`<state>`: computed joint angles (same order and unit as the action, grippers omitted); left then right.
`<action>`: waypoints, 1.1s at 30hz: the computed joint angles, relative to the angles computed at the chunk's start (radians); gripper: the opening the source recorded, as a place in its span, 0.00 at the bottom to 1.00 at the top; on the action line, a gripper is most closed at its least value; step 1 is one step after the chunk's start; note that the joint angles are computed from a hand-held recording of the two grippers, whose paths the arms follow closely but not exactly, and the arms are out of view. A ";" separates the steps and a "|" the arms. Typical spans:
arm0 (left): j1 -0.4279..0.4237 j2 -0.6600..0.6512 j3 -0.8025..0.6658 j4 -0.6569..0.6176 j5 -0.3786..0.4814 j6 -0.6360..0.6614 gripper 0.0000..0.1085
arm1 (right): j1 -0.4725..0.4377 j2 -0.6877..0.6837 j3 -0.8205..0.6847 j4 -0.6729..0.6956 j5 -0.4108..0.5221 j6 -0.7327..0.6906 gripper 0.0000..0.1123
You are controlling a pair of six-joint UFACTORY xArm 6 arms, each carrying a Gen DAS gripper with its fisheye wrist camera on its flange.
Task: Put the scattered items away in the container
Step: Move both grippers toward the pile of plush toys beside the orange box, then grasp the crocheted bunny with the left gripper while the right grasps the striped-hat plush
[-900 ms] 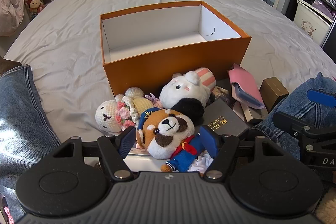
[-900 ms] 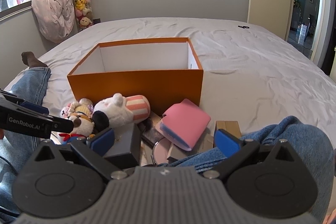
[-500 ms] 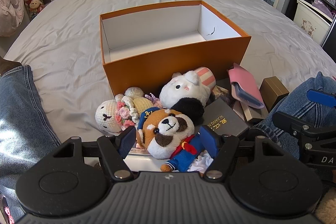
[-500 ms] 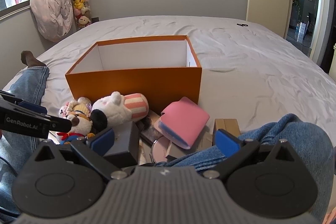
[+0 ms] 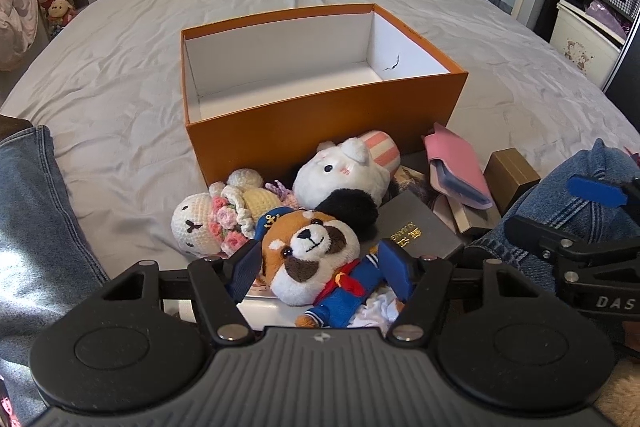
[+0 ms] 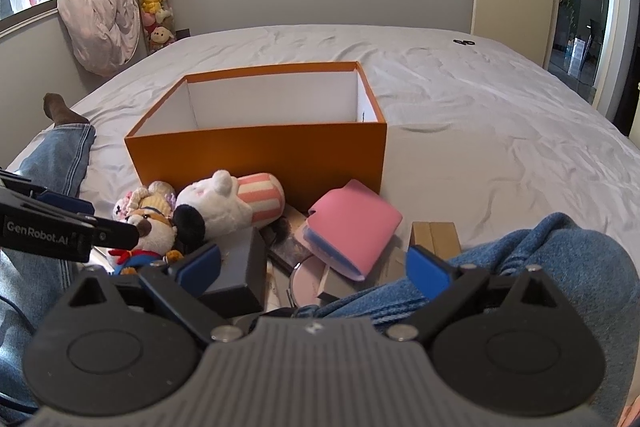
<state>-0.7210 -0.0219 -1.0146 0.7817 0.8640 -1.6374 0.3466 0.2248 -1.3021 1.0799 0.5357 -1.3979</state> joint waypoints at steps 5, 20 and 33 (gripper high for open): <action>0.012 -0.012 0.014 0.022 -0.045 0.014 0.60 | -0.006 0.019 -0.027 -0.075 0.029 0.067 0.75; 0.167 0.049 -0.062 -0.138 -0.186 0.391 0.65 | -0.006 0.278 -0.437 -0.412 0.284 0.494 0.66; 0.357 -0.086 0.097 -0.642 -0.195 0.483 0.64 | 0.043 0.618 -0.981 -0.449 0.642 0.896 0.70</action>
